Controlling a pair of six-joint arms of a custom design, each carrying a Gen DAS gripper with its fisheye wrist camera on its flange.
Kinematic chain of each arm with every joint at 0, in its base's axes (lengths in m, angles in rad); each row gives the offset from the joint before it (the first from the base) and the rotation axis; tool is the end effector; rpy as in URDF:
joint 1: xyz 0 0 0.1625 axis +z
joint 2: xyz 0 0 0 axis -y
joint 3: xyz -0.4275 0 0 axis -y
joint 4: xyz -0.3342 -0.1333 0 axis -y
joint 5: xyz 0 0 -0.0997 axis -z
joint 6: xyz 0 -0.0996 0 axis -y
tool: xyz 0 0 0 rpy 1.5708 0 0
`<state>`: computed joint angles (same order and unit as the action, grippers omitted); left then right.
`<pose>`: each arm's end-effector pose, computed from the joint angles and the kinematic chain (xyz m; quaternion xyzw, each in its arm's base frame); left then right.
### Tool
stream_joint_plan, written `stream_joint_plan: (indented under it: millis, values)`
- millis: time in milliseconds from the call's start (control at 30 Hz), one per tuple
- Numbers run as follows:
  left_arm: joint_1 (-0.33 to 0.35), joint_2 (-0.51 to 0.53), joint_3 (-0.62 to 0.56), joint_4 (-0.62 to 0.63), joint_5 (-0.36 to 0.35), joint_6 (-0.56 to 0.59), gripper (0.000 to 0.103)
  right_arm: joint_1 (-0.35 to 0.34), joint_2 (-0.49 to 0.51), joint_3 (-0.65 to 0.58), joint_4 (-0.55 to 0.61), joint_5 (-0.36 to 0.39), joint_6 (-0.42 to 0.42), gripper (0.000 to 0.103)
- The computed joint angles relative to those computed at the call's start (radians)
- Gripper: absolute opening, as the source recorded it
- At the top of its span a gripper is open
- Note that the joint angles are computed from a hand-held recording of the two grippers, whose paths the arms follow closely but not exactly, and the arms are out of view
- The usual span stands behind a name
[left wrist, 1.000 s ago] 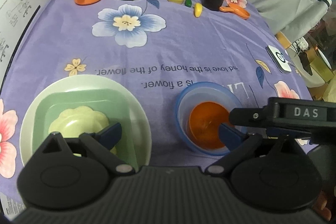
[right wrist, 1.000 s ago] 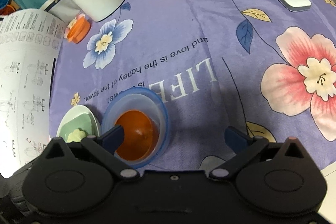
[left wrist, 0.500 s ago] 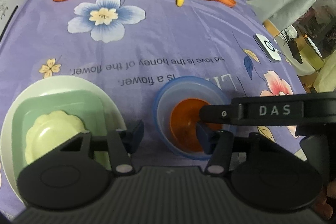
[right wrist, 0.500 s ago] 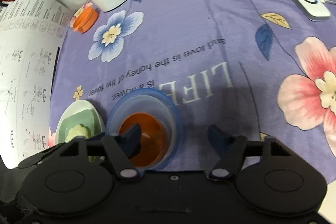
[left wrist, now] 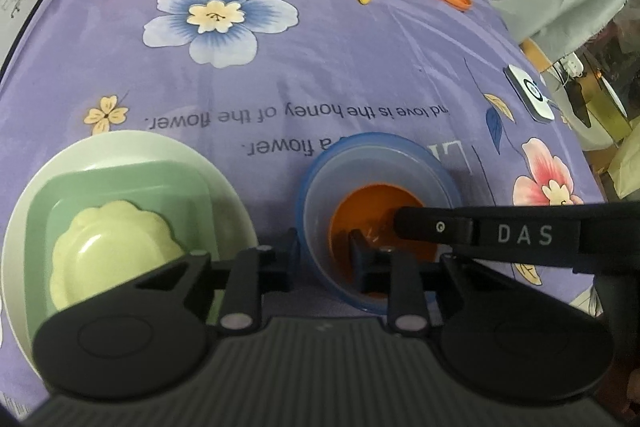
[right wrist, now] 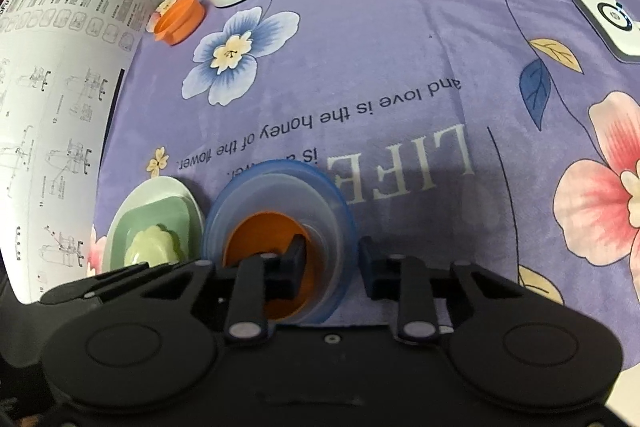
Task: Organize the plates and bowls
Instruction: 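Lift and carry the bowl stack over the plate stack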
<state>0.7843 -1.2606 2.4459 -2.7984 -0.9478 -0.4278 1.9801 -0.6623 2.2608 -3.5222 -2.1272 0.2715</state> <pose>-0.1191 -0.3892 0.1833 0.1634 0.9376 -0.1914 0.2402 0.2534 -0.3813 0.0464 0.0171 -0.9477 0.2494 0.1985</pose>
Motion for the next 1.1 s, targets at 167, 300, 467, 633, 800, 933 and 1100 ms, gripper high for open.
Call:
stream_joint_plan:
  millis: [167, 300, 467, 633, 800, 933, 1100]
  values:
    - [-0.011, -0.038, 0.000, 0.025, 0.015, -0.018, 0.025, 0.026, -0.003, -0.025, 0.038, -0.016, 0.014, 0.029]
    - [-0.007, -0.093, -0.005, 0.050, 0.027, -0.031, 0.025, 0.053, -0.006, -0.062, 0.082, -0.013, 0.017, 0.029]
    - [0.003, -0.192, -0.004, 0.112, 0.057, -0.061, 0.025, 0.097, 0.016, -0.136, 0.146, -0.001, 0.003, 0.029]
    - [0.038, -0.304, -0.020, 0.220, 0.081, -0.096, 0.025, 0.140, 0.054, -0.228, 0.225, 0.032, -0.020, 0.029]
    - [0.065, -0.385, -0.036, 0.300, 0.117, -0.115, 0.027, 0.177, 0.102, -0.325, 0.320, 0.061, -0.022, 0.029]
    - [0.078, -0.418, -0.030, 0.328, 0.120, -0.120, 0.027, 0.194, 0.124, -0.358, 0.361, 0.062, -0.022, 0.029]
    - [0.095, -0.420, -0.025, 0.353, 0.107, -0.127, 0.028, 0.194, 0.136, -0.369, 0.407, 0.064, 0.005, 0.029]
